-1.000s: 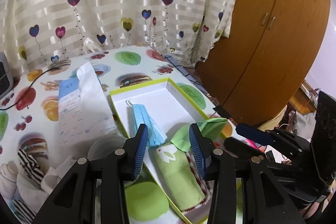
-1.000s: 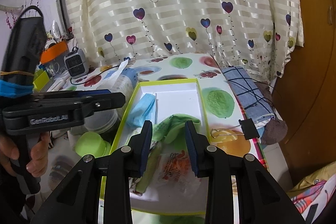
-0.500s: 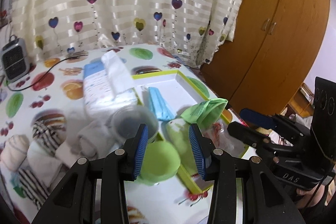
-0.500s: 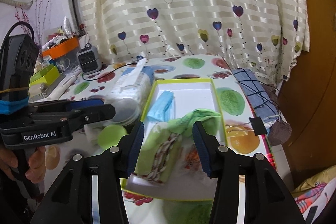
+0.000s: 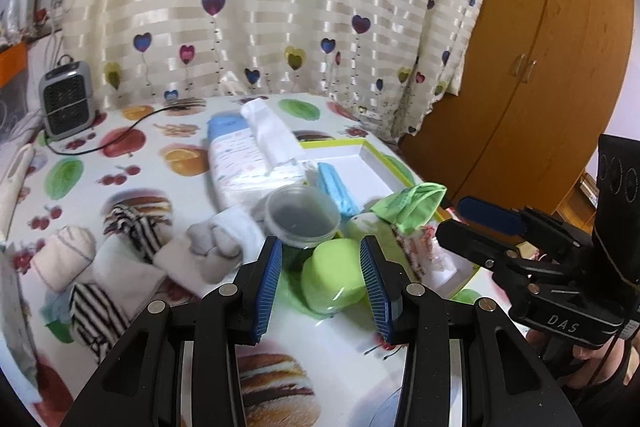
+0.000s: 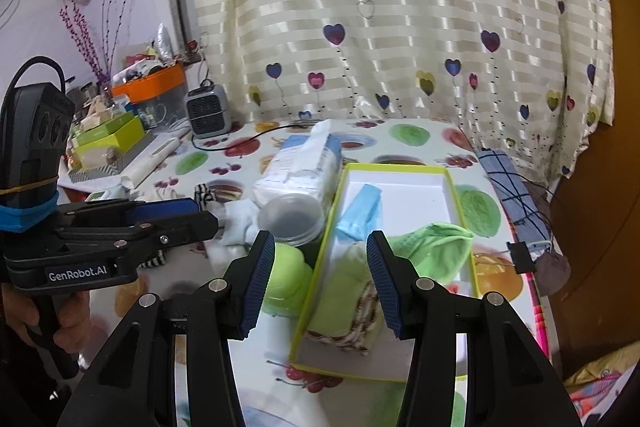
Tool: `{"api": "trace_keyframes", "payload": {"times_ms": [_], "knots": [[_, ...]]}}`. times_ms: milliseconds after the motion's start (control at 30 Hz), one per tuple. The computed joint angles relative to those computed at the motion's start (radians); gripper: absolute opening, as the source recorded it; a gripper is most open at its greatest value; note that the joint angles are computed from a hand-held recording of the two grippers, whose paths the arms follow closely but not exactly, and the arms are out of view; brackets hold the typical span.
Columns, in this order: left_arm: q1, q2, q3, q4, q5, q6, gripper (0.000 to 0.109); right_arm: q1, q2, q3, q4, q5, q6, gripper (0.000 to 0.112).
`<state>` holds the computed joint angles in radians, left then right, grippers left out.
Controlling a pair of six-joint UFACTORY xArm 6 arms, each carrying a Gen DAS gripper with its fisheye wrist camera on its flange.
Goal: Organize soft objects
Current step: 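Move both grippers away from the tray toward the gray glove and white towel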
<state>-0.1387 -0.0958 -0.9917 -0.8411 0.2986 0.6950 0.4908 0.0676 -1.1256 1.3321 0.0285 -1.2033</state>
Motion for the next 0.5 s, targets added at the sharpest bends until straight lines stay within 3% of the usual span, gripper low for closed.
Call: {"api": "trace_keyframes", "payload": {"times_ms": [500], "knots": [[0.078,-0.057,0.105,0.047,-0.022,-0.106,0.047,0.049,-0.002,0.008,-0.08,0.03,0.031,0.049]]}}
